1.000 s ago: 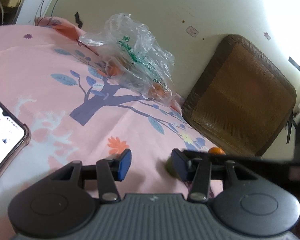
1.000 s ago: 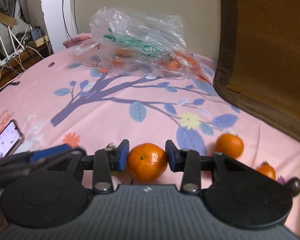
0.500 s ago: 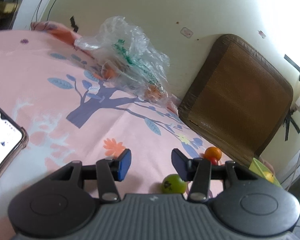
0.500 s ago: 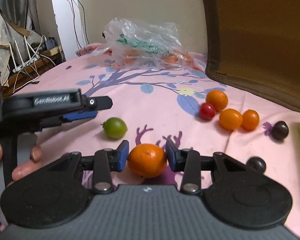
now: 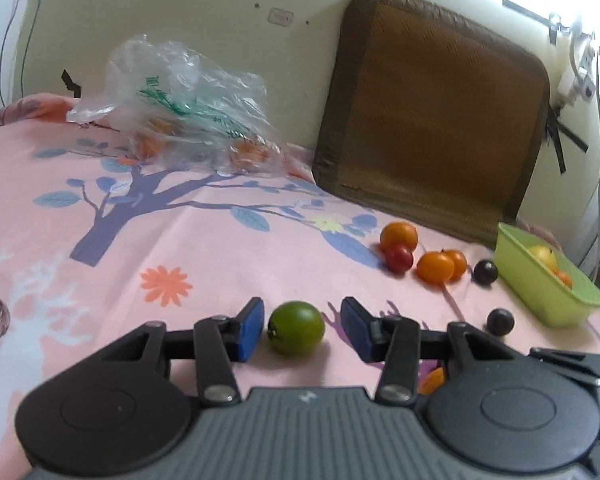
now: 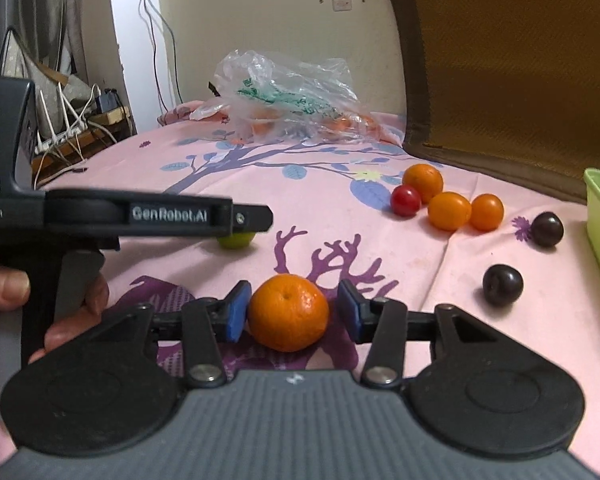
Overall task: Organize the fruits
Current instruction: 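Grasp a mandarin with the right gripper while the left gripper grasps a green tomato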
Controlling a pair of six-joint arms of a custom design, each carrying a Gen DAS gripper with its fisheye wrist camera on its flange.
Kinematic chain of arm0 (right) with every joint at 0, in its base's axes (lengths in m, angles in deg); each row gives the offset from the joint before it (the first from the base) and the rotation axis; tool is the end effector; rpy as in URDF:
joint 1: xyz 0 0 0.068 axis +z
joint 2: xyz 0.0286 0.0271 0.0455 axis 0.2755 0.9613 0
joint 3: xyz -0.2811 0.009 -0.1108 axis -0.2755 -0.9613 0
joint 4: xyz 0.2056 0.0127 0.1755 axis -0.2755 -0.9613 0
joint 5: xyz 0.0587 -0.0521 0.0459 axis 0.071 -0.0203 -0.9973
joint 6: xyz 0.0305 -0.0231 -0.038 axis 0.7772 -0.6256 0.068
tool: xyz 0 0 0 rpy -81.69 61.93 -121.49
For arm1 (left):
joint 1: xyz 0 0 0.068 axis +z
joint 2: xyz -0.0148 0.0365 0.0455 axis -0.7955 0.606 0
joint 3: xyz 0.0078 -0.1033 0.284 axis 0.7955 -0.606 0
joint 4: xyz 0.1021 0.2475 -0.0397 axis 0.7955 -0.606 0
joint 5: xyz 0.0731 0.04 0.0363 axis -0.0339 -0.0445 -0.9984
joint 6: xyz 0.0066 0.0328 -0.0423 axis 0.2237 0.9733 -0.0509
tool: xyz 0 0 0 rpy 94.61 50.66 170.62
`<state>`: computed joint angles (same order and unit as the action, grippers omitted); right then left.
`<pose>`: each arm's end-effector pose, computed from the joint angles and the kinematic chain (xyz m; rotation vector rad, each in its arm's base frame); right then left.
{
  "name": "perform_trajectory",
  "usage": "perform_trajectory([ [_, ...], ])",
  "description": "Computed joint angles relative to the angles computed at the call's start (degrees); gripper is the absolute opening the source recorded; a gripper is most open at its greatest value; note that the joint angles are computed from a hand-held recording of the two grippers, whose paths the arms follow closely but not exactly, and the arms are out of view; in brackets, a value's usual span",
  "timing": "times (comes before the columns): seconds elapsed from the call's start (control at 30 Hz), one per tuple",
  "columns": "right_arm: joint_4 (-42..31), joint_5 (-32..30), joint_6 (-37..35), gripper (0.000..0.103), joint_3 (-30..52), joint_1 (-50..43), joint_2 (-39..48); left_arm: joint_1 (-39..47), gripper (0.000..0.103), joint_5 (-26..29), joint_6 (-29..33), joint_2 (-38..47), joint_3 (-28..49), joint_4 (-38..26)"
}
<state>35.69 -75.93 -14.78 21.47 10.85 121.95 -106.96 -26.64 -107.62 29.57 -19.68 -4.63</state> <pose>0.2560 0.0056 0.0977 -1.0093 1.9776 0.7587 0.1883 -0.2144 0.0959 -0.5770 2.0491 -0.0778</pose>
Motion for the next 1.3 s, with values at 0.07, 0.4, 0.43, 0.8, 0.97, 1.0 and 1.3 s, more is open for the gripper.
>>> perform_trajectory([
  [0.07,-0.54,-0.71,0.44,0.051,0.1,-0.62,0.26,0.03,0.035,0.09,0.13,0.39,0.63,-0.68],
  [0.4,-4.08,-4.25,-5.4,0.042,-1.25,-5.63,-0.35,-0.92,0.029,-0.92,0.77,0.31,0.19,0.82],
  [0.43,-0.64,-3.58,-3.7,0.043,-2.8,-6.14,-0.98,-1.52,0.029,-1.38,1.8,0.31,-0.39,2.59],
  [0.8,1.79,-3.33,-2.42,0.051,-2.72,-11.52,0.29,-7.26,0.03,-0.24,10.16,4.56,6.39,0.44],
  [0.97,-1.67,-4.24,-6.48,0.052,-2.27,-12.93,0.49,-7.3,0.03,-0.57,8.46,4.11,5.25,1.08],
  [1.0,-2.49,-4.37,-7.05,0.052,-2.0,-13.1,0.6,-7.36,0.03,-0.65,8.58,4.06,5.1,1.34],
  [1.3,-4.23,-4.47,-8.62,0.056,-1.76,-13.86,0.66,-7.35,0.037,-0.1,9.89,4.18,5.46,1.2],
])
